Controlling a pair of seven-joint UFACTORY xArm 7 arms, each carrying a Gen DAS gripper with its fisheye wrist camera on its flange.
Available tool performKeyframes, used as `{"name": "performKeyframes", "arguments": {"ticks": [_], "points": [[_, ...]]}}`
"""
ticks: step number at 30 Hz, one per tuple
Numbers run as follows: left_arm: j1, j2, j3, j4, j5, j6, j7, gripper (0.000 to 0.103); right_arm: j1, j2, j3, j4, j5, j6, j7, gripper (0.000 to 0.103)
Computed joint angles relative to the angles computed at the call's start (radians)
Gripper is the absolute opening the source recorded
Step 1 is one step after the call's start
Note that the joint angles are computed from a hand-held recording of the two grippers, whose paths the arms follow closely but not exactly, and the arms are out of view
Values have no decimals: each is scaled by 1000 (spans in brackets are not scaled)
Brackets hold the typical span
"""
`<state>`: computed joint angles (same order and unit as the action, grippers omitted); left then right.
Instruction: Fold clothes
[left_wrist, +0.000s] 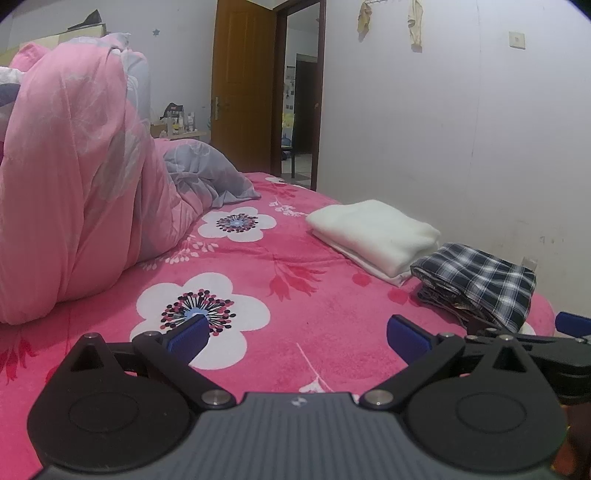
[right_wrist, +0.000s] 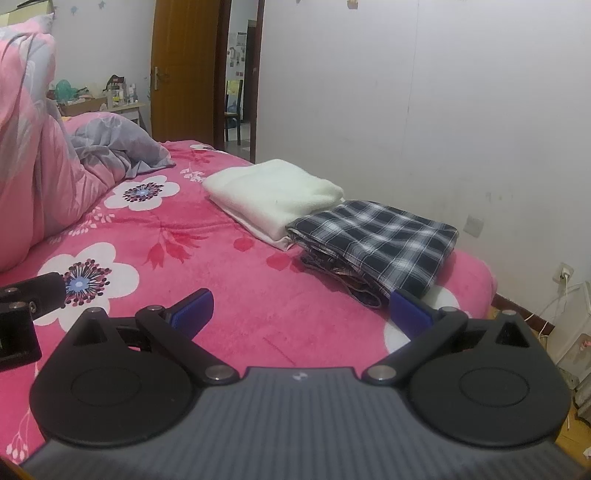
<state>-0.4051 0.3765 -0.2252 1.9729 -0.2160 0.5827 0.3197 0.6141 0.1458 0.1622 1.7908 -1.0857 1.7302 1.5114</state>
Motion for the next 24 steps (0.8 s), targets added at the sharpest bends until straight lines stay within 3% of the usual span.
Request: {"name": "performKeyframes", "arguments": {"ticks": [24], "points": [[-8,7,-3,0,2,12,9,103,-18,-15,6,-26,20,-17,18,102]]}}
